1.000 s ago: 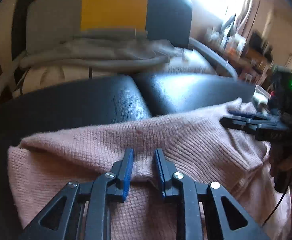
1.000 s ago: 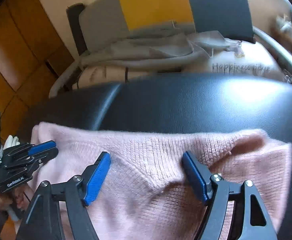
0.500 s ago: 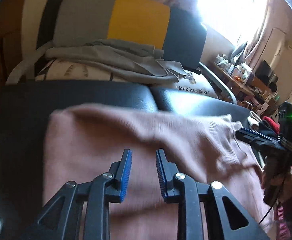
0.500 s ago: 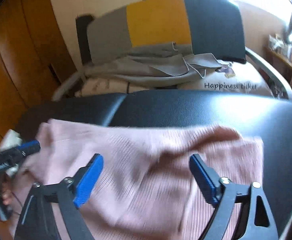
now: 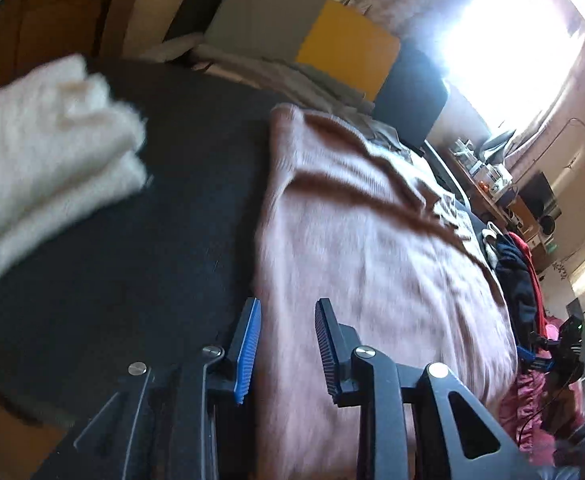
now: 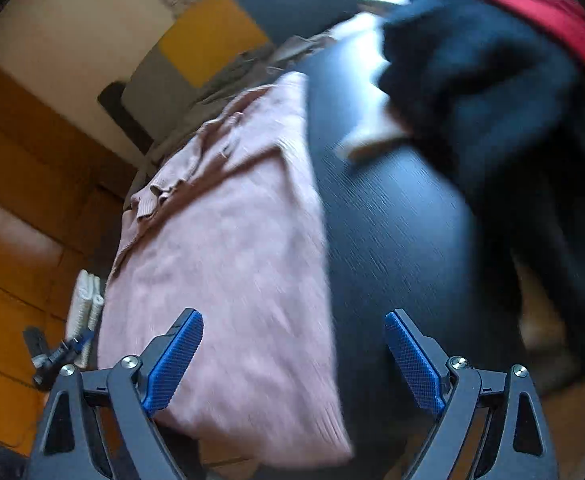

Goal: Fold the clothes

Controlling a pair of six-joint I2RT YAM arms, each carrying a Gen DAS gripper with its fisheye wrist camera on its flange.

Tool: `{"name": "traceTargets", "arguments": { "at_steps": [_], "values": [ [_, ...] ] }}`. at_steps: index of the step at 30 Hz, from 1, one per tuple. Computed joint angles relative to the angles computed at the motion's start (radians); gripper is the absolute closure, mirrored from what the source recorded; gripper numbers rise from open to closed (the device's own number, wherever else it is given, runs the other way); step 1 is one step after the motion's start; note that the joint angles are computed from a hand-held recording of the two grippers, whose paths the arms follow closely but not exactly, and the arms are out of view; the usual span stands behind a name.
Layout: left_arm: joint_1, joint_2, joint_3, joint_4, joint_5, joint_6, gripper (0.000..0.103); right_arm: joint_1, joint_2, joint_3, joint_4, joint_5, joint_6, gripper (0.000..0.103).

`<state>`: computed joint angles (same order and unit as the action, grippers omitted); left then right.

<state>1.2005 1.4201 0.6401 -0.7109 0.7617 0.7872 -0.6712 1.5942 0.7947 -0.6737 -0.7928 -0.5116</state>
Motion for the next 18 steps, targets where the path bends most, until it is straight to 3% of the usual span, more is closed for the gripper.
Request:
{"name": "traceTargets", "arguments": {
  "at_steps": [3, 6, 8, 10, 18],
  "values": [
    [0.089, 0.024, -0.006, -0.109, -0.016, 0.167, 0.074, -0.091, 0.033, -0.028, -0.073, -0.077, -0.134, 0.012],
    [0.157, 0.049, -0.014, -0.191, -0.047, 0.311, 0.072, -0.096, 0.063, -0.026, -0.144, -0.108, -0.237, 0.013],
    [0.205, 0.064, -0.026, -0.225, -0.061, 0.397, 0.071, -0.086, 0.123, 0.008, -0.248, -0.138, -0.327, 0.022],
    [0.256, 0.081, -0.037, -0.256, -0.08, 0.482, 0.068, -0.047, 0.13, -0.008, -0.261, -0.143, -0.362, 0.023],
    [0.287, 0.094, -0.06, -0.304, -0.08, 0.609, 0.06, -0.023, 0.207, 0.006, -0.363, -0.155, -0.503, 0.023]
  ]
}}
